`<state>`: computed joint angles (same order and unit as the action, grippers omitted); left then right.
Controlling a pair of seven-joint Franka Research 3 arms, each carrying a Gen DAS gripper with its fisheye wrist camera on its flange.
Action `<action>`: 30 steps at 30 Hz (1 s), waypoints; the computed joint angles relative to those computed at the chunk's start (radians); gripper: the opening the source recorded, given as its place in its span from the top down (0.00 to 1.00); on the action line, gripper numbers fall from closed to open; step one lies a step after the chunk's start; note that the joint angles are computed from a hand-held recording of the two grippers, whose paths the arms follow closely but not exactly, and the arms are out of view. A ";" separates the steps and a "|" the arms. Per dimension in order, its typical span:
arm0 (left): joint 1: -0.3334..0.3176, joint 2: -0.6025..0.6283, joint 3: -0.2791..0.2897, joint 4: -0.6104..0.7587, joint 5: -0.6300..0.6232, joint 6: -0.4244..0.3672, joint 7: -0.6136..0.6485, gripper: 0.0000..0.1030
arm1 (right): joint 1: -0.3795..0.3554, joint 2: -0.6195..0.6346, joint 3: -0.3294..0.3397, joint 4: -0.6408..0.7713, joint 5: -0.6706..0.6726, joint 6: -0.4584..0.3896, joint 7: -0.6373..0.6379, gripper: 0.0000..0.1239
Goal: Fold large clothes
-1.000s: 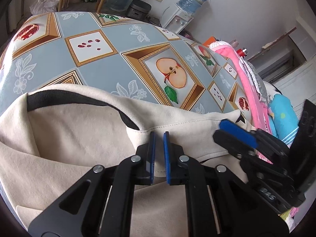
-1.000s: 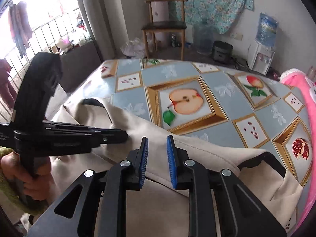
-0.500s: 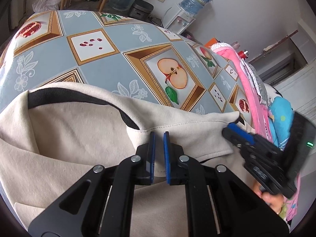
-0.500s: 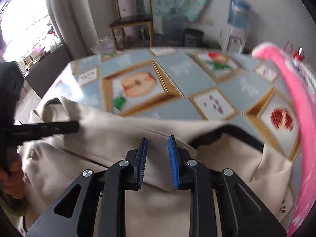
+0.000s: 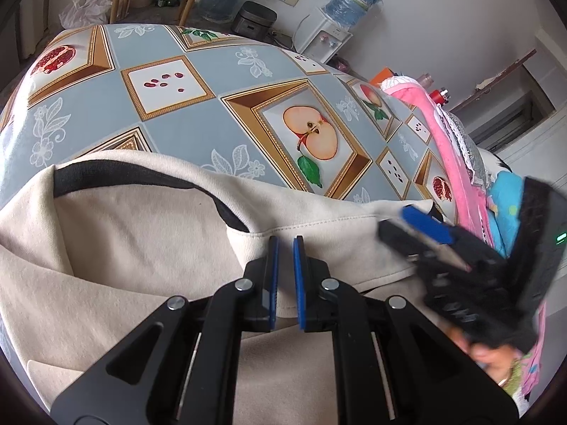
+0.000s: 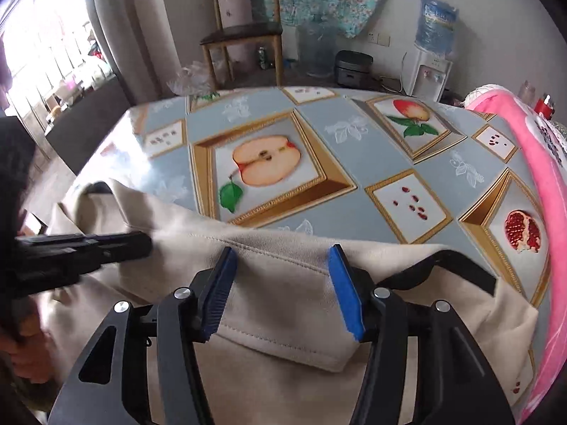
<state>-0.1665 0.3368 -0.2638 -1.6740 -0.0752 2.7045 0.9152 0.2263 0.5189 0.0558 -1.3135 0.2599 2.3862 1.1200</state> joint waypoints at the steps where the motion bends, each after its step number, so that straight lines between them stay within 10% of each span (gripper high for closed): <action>1: -0.008 -0.003 0.008 0.003 0.016 -0.008 -0.012 0.91 | -0.006 -0.006 0.005 -0.015 0.014 0.015 -0.006 0.56; 8: -0.056 -0.005 0.050 0.078 0.175 -0.064 -0.037 0.90 | -0.010 -0.026 0.014 -0.011 0.028 0.016 -0.013 0.56; 12: -0.081 0.081 0.059 0.218 0.227 -0.237 -0.037 0.90 | 0.020 -0.011 -0.007 -0.020 -0.021 0.011 -0.005 0.56; 20: -0.084 0.015 0.066 0.135 0.280 -0.192 -0.032 0.90 | 0.015 -0.112 -0.021 -0.142 -0.058 0.095 -0.032 0.56; 24: -0.095 0.059 0.053 0.220 0.282 -0.372 0.030 0.90 | 0.021 -0.104 -0.064 -0.150 -0.121 0.063 0.050 0.56; 30: -0.100 0.009 0.065 0.175 0.295 -0.361 -0.012 0.89 | -0.040 -0.115 -0.038 -0.114 -0.038 -0.024 0.081 0.56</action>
<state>-0.2667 0.3461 -0.1991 -1.4989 0.2194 2.3437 0.9031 0.1859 0.4043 0.0175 -1.4278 0.2216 2.3623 1.2013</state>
